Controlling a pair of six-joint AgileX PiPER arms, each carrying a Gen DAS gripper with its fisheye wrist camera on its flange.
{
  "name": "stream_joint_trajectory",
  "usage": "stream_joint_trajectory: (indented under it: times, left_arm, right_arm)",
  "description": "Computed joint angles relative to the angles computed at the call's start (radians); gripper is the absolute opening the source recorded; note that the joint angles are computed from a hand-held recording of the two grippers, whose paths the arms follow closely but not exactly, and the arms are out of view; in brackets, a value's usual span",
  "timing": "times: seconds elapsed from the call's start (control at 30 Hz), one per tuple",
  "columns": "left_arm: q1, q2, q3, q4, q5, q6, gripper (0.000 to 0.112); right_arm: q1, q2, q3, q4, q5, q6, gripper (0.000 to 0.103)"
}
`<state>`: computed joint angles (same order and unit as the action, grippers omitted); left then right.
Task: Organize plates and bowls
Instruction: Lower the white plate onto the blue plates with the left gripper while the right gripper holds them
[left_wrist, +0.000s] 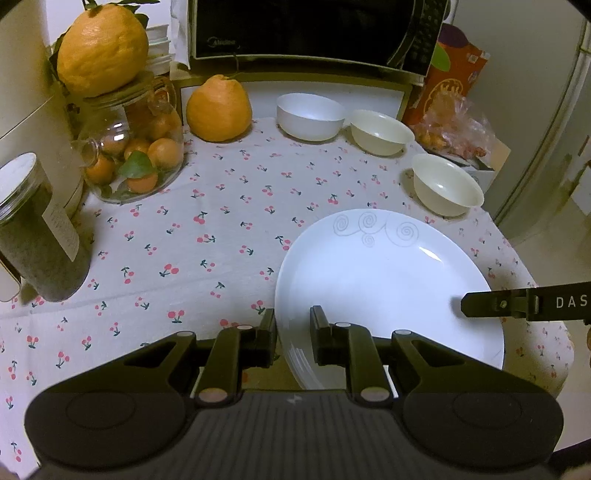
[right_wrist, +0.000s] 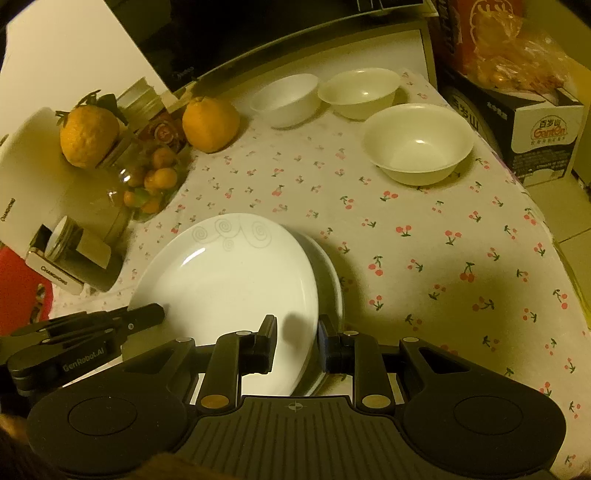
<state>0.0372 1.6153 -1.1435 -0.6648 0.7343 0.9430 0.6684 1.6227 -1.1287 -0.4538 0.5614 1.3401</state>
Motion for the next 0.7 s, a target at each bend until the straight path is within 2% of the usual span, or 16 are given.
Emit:
stream_joint_trajectory:
  times: [0.5, 0.7]
  left_arm:
    - [-0.070, -0.012, 0.031, 0.123, -0.086, -0.078, 0.019]
    - [-0.126, -0.043, 0.080, 0.220, -0.174, -0.112, 0.019]
  right_arm:
    - [0.019, 0.003, -0.021, -0.044, 0.049, 0.025, 0.023]
    - [0.046, 0.020, -0.056, -0.078, 0.109, 0.010, 0.023]
